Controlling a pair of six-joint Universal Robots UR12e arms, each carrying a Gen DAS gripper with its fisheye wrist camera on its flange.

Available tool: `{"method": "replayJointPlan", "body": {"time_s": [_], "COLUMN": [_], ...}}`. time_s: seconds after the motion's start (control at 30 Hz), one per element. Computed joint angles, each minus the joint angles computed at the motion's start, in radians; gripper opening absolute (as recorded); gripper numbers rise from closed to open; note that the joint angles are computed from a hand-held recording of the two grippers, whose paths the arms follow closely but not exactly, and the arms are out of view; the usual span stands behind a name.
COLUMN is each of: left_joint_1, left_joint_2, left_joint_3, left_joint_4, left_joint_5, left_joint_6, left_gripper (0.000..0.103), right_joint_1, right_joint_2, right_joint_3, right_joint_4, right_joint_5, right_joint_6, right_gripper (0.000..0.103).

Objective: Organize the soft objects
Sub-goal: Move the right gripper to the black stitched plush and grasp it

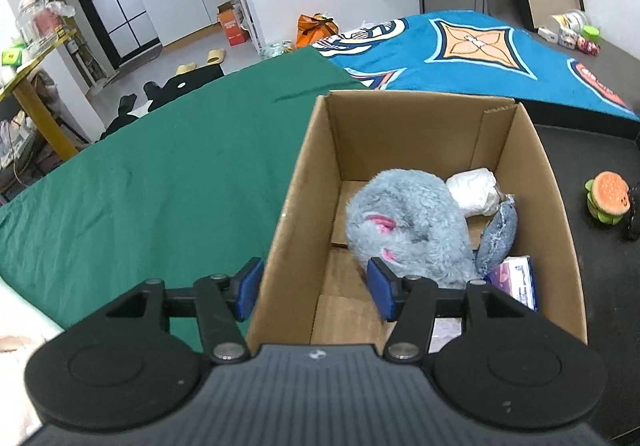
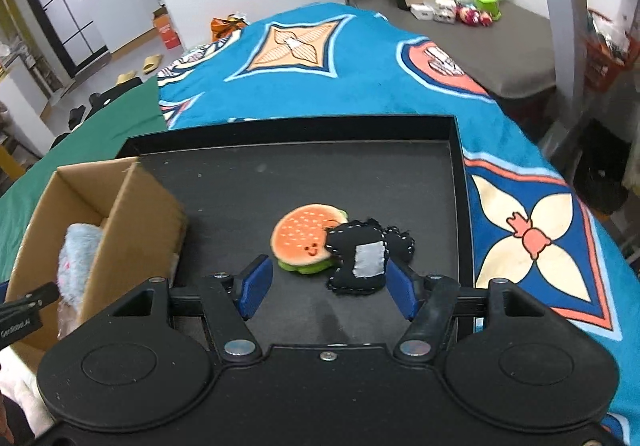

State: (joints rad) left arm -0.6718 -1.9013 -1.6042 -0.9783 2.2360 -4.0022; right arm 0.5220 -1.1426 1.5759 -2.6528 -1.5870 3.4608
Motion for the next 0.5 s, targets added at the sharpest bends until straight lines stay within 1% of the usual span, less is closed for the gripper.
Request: {"method": "replayJointPlan", "body": {"time_s": [0.1, 0.5], "left_joint_1": [-0.004, -0.007], "left_joint_2": [-0.012, -0.038], "left_joint_3": [0.016, 0.057], "left_joint_4": [-0.024, -0.115], "left_joint_5": [0.019, 0.070], "left_joint_6": [0.002, -0.029], "left_gripper": [0.059, 0.061], "right_joint_1": [-0.006, -0.006], "right_joint_2": [0.010, 0.044], "right_joint_3": [0.000, -0.011], "right_joint_4": [0.003, 0.015], "right_joint_5": [0.010, -0.018], "right_joint_6": [0.011, -0.009], "right_gripper": [0.062, 0.061]}}
